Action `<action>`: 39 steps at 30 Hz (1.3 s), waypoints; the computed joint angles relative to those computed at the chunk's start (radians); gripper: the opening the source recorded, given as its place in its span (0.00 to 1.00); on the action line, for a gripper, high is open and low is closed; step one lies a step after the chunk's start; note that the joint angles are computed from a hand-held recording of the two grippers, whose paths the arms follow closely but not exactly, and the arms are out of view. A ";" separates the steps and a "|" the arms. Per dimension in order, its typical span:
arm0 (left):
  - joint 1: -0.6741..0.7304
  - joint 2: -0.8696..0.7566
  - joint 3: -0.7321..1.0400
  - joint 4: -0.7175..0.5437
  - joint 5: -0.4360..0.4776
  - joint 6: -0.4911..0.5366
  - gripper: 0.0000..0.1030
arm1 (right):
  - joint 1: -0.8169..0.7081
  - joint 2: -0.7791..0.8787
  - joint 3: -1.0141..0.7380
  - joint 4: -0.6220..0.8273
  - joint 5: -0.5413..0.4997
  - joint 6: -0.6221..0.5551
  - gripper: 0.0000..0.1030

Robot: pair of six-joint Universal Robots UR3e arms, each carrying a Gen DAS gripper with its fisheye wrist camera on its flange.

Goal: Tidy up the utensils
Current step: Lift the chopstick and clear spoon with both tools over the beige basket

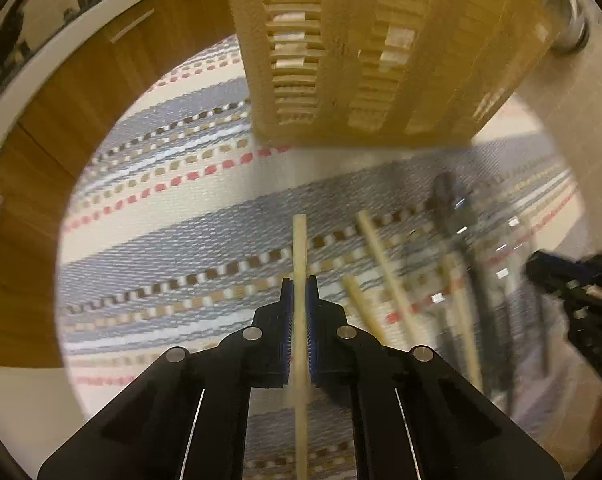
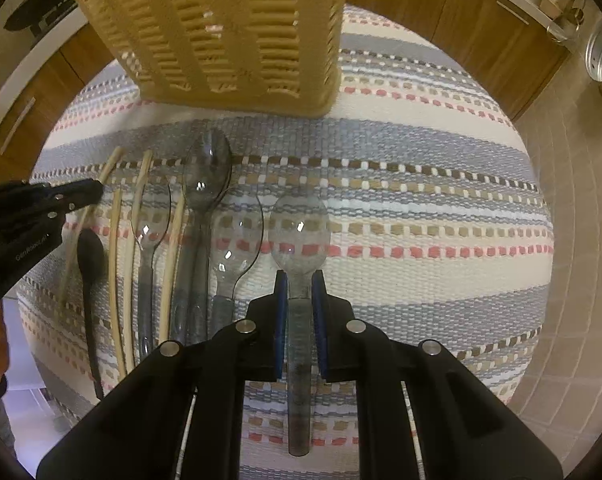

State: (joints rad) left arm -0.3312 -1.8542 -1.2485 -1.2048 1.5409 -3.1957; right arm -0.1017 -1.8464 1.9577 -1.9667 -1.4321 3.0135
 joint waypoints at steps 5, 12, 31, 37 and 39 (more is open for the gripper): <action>0.072 0.186 -0.247 0.237 -0.108 -0.037 0.04 | -0.076 -0.129 0.032 -0.002 0.096 -0.043 0.10; 0.121 0.399 -0.377 0.563 -0.192 -0.084 0.04 | -0.268 -0.415 0.053 0.031 0.318 -0.113 0.10; 0.030 -0.151 0.196 1.096 0.001 -0.315 0.04 | -0.230 0.045 -0.112 -0.952 0.306 0.292 0.10; 0.058 -0.222 0.204 1.149 0.031 -0.319 0.04 | -0.166 0.205 -0.106 -1.134 0.208 0.301 0.10; 0.052 -0.245 0.199 1.180 0.069 -0.299 0.04 | -0.140 0.242 -0.090 -1.193 0.167 0.291 0.10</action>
